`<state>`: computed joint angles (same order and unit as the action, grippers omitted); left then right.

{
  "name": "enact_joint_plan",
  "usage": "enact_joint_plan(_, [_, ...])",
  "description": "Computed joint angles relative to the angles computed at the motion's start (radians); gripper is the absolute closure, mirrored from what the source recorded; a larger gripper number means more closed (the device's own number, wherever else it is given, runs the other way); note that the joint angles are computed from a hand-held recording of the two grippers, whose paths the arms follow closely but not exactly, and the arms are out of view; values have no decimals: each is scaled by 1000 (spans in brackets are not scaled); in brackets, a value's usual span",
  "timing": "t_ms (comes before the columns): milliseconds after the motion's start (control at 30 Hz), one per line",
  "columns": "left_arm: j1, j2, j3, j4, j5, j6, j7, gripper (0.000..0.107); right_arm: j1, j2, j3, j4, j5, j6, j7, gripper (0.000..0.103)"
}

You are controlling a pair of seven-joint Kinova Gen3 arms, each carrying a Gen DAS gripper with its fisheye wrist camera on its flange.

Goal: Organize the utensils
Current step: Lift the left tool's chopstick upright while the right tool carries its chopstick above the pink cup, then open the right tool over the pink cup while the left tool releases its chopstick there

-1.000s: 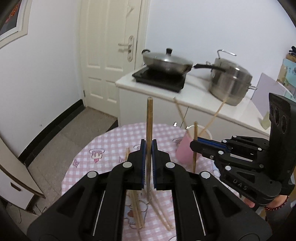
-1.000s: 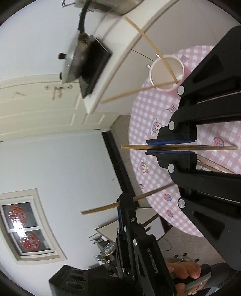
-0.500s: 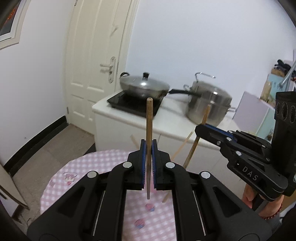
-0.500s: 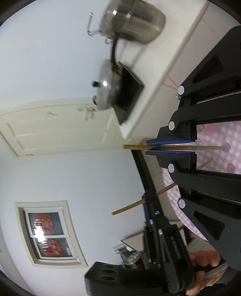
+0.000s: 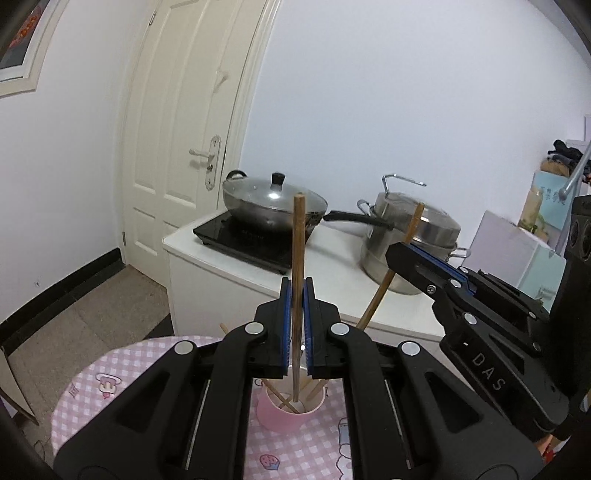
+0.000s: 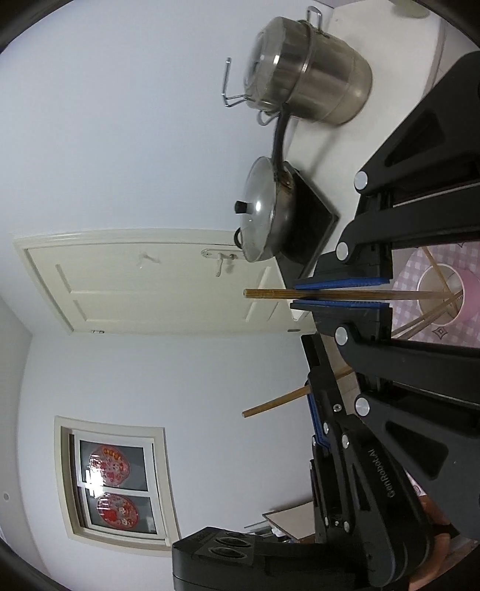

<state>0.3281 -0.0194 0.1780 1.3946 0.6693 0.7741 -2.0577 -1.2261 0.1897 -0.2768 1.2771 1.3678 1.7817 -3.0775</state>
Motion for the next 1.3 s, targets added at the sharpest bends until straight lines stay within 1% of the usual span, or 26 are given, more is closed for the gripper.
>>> enact_joint_plan(167, [25, 20, 25, 33, -71, -46, 32, 101, 34, -25, -12, 81, -58, -23, -74, 99])
enact_joint_plan(433, [36, 27, 34, 83, -87, -84, 6, 101, 58, -33, -42, 132, -100, -28, -137, 99])
enact_joint_plan(633, [42, 28, 36, 116, -105, -96, -2, 101, 75, -45, -56, 184, -139, -55, -190, 99])
enact_joint_plan(733, [46, 30, 39, 119, -132, -91, 11, 101, 87, -50, -61, 196, -165, -65, -207, 99])
enact_joint_plan(833, [48, 37, 41, 115, -146, -74, 14, 101, 87, -53, -69, 206, -165, -54, -220, 99])
enact_joint_plan(967, [53, 51, 45, 102, -183, -52, 46, 101, 93, -63, -77, 211, -175, -57, -232, 98])
enact_joint_plan(1100, [44, 62, 44, 84, -173, -17, 58, 101, 96, -67, -84, 208, -183, -54, -244, 98])
enact_joint_plan(1267, [41, 64, 44, 73, -181, 8, 73, 100, 101, -83, -91, 215, -193, -62, -266, 98])
enact_joint_plan(1300, [42, 63, 45, 72, -189, 7, 80, 100, 105, -87, -93, 218, -195, -67, -269, 96])
